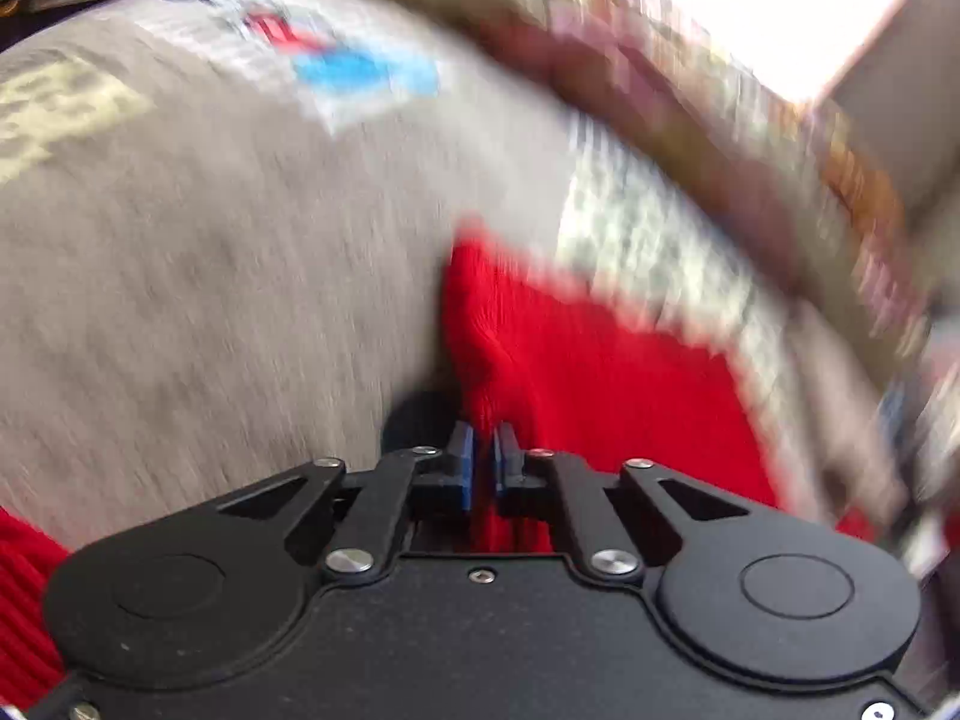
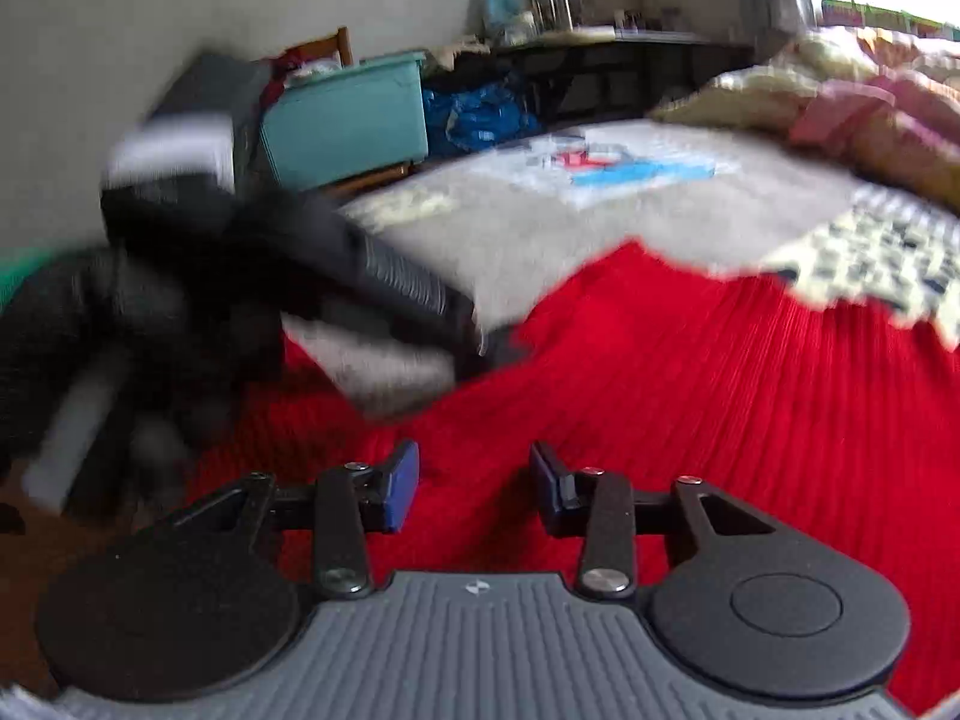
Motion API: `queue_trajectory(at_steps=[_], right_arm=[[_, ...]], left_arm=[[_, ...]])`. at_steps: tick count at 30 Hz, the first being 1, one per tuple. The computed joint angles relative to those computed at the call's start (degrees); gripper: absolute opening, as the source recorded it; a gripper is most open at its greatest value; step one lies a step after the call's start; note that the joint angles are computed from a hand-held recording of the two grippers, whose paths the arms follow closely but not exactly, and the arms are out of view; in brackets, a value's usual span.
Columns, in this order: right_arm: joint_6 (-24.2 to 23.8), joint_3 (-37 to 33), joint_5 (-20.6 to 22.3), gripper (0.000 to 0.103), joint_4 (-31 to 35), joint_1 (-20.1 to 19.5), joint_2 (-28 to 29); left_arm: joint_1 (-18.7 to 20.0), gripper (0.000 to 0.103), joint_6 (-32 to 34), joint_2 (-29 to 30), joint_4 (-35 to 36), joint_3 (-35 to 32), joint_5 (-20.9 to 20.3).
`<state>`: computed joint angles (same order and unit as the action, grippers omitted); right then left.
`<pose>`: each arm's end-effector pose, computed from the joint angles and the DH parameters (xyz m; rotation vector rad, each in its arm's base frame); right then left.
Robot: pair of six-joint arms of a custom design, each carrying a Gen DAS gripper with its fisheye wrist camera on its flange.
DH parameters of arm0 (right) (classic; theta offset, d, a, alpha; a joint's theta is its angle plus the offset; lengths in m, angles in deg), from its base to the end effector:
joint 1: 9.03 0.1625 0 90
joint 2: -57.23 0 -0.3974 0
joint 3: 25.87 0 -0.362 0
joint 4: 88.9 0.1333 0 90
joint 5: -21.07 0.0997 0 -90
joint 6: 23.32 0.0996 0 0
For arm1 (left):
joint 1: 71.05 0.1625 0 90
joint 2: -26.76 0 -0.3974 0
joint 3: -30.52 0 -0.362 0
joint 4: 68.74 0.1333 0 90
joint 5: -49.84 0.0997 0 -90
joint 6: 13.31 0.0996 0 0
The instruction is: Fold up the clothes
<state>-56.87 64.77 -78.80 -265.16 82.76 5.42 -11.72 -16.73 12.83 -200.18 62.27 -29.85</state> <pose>0.1370 -0.6635 0.2549 0.6872 -2.4783 1.0252 -0.3092 -0.8176 0.0976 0.6552 2.9446 -0.6827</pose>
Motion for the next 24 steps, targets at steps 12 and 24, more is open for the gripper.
queue_trajectory(at_steps=[12,24], right_arm=[[-10.6,3.3,-4.9,0.041,-6.2,2.9,0.5],[-7.7,7.4,-2.4,0.041,-5.3,2.1,-4.2]], left_arm=[[-0.6,0.026,2.9,-8.4,-1.3,13.7,1.4],[-2.5,0.003,15.2,-17.8,-4.4,28.7,6.5]])
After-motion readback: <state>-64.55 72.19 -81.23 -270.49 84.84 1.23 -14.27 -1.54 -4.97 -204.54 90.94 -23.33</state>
